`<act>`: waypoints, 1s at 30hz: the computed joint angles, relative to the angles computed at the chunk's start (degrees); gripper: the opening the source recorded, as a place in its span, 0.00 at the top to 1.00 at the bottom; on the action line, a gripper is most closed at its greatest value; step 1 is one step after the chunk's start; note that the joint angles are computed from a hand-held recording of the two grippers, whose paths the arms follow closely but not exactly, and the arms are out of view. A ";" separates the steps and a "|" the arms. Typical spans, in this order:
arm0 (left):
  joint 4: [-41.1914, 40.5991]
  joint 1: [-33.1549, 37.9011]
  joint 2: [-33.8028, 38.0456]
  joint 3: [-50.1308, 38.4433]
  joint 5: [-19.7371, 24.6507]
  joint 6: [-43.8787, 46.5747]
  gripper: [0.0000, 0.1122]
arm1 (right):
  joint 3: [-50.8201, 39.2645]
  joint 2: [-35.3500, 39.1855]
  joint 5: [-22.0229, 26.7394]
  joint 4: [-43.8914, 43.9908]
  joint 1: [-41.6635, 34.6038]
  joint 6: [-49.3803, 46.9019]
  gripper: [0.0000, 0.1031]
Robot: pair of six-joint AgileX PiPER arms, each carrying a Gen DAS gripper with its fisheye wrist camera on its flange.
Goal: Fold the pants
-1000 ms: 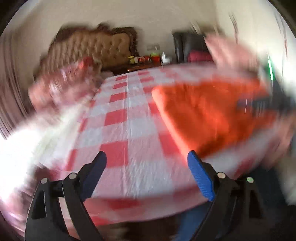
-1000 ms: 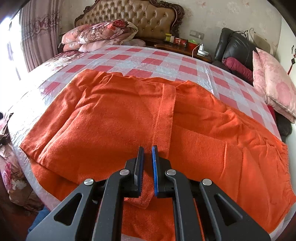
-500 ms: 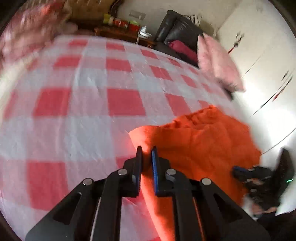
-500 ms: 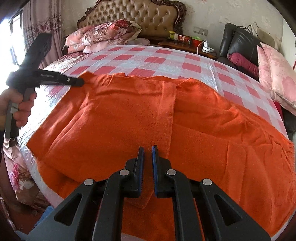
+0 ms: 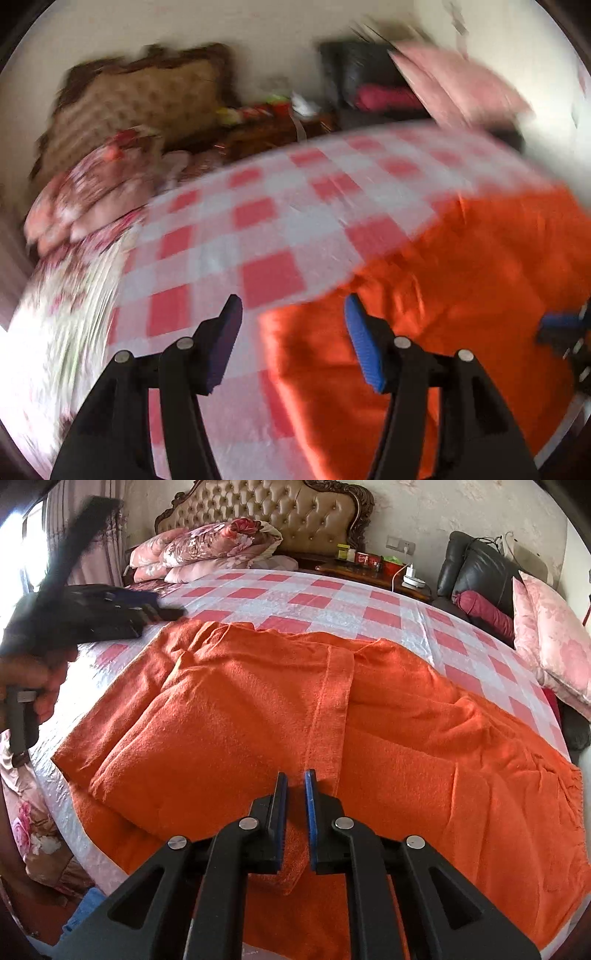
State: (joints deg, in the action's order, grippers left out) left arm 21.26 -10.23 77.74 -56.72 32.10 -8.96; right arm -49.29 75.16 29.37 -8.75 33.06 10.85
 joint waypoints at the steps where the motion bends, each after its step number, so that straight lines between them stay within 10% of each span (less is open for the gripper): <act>1: 3.79 -0.56 3.30 -0.97 0.85 -2.02 0.48 | 0.17 -0.09 -0.18 0.31 -0.17 -0.10 0.91; 8: 3.42 -2.92 -6.58 4.90 -6.18 -8.06 0.33 | -4.35 -0.34 6.05 27.78 -10.96 -25.39 0.83; 12: 2.12 -5.63 -14.73 11.95 -8.11 -10.02 0.33 | -17.24 6.22 13.62 36.72 -18.22 -43.15 0.32; 17: -6.37 -9.05 -24.78 20.78 -7.80 -8.10 0.33 | -38.22 22.09 23.21 40.65 -18.47 -58.54 0.20; 21: -15.08 -5.03 -28.62 23.90 -6.81 -8.68 0.33 | -47.62 31.33 27.76 33.17 -14.97 -55.28 0.25; 30: 26.59 -24.86 -30.23 25.97 13.66 -55.01 0.33 | -25.53 14.96 7.48 9.17 -10.79 -20.47 0.26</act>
